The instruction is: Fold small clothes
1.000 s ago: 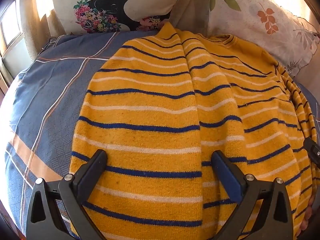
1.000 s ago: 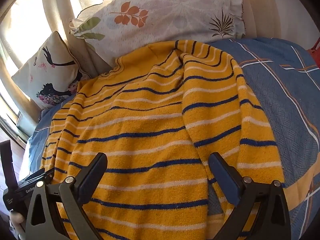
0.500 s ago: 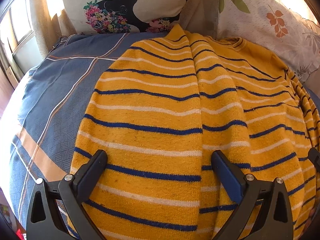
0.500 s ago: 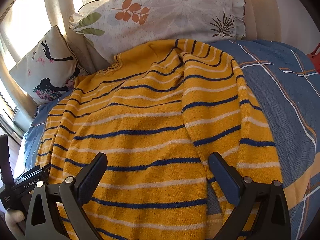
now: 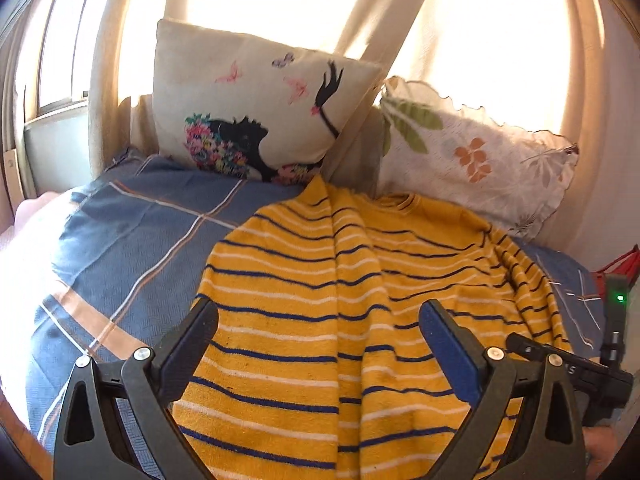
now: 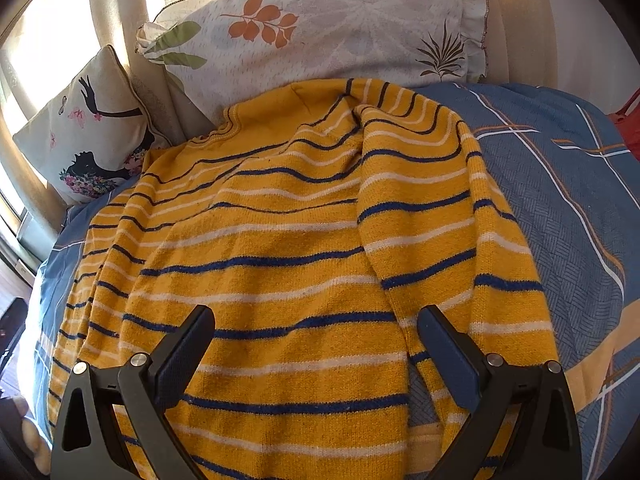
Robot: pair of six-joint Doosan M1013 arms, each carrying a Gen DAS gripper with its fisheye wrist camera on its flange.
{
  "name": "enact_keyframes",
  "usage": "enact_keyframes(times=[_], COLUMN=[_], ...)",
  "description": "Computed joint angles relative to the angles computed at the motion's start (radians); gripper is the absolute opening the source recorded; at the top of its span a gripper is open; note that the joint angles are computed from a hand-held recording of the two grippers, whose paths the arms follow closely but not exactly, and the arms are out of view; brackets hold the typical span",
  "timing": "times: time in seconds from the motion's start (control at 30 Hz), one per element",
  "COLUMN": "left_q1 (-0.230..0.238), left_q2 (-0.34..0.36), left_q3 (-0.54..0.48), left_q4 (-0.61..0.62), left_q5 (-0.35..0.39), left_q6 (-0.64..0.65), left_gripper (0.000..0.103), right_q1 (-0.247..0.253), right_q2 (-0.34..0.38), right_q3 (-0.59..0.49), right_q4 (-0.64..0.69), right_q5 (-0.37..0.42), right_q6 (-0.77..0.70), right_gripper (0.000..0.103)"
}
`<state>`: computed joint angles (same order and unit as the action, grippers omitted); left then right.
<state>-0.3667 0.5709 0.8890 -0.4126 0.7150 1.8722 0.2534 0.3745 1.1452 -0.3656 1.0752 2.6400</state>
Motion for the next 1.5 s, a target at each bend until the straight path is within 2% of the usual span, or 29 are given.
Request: enact_keyframes(times=[0.13,0.23,0.3,0.4,0.47,0.6,0.63,0.67,0.7,0.73,0.8,0.87,1.03,1.23,1.4,1.5], left_q1=[0.003,-0.002,-0.004,0.0,0.004,-0.012,-0.016,-0.02,-0.022,-0.024,-0.028,-0.029,-0.031,-0.033,-0.018,-0.006], left_q2=[-0.036,-0.053,-0.071,-0.09,-0.094,-0.102,-0.102,-0.101,-0.101,-0.1,-0.1,-0.093,-0.074,-0.061,-0.033,-0.013], left_q3=[0.025,0.035,0.068,0.102,0.11,0.13,0.13,0.129,0.13,0.131,0.134,0.125,0.097,0.081,0.041,0.006], left_q4=[-0.038,0.058,0.086,0.063,0.01,0.006,0.014,0.02,0.018,0.01,0.01,0.002,-0.015,-0.005,-0.026,-0.049], left_q5=[0.002,0.01,-0.034,-0.065,-0.068,-0.116,-0.113,-0.108,-0.105,-0.105,-0.108,-0.092,-0.039,-0.028,0.026,0.073], left_q6=[0.04,-0.072,-0.099,-0.086,-0.045,0.004,0.009,0.009,0.015,0.027,0.039,0.048,0.06,0.053,0.043,0.031], left_gripper=[0.103,0.103,0.103,0.103,0.103,0.103,0.103,0.103,0.103,0.103,0.103,0.103,0.103,0.103,0.103,0.103], right_q1=[-0.001,0.003,0.011,0.04,0.076,0.147,0.152,0.148,0.133,0.113,0.087,0.066,0.061,0.052,0.046,0.062], right_q2=[-0.019,-0.051,-0.067,-0.064,-0.063,-0.051,-0.047,-0.038,-0.037,-0.046,-0.073,-0.092,-0.121,-0.149,-0.16,-0.177], right_q3=[0.029,0.079,0.1,0.081,0.065,0.045,0.038,0.023,0.014,0.023,0.071,0.106,0.151,0.179,0.198,0.221], right_q4=[-0.009,-0.054,-0.108,-0.213,-0.339,-0.637,-0.659,-0.628,-0.546,-0.451,-0.339,-0.243,-0.237,-0.236,-0.18,-0.213], right_q5=[-0.047,-0.124,-0.154,-0.103,-0.057,0.062,0.079,0.096,0.078,0.033,-0.053,-0.106,-0.105,-0.105,-0.096,-0.091], right_q6=[0.025,0.09,0.136,0.16,0.166,0.24,0.235,0.195,0.136,0.103,0.139,0.145,0.172,0.187,0.161,0.181], right_gripper=[0.103,0.103,0.103,0.103,0.103,0.103,0.103,0.103,0.103,0.102,0.1,0.093,0.09,0.09,0.09,0.09])
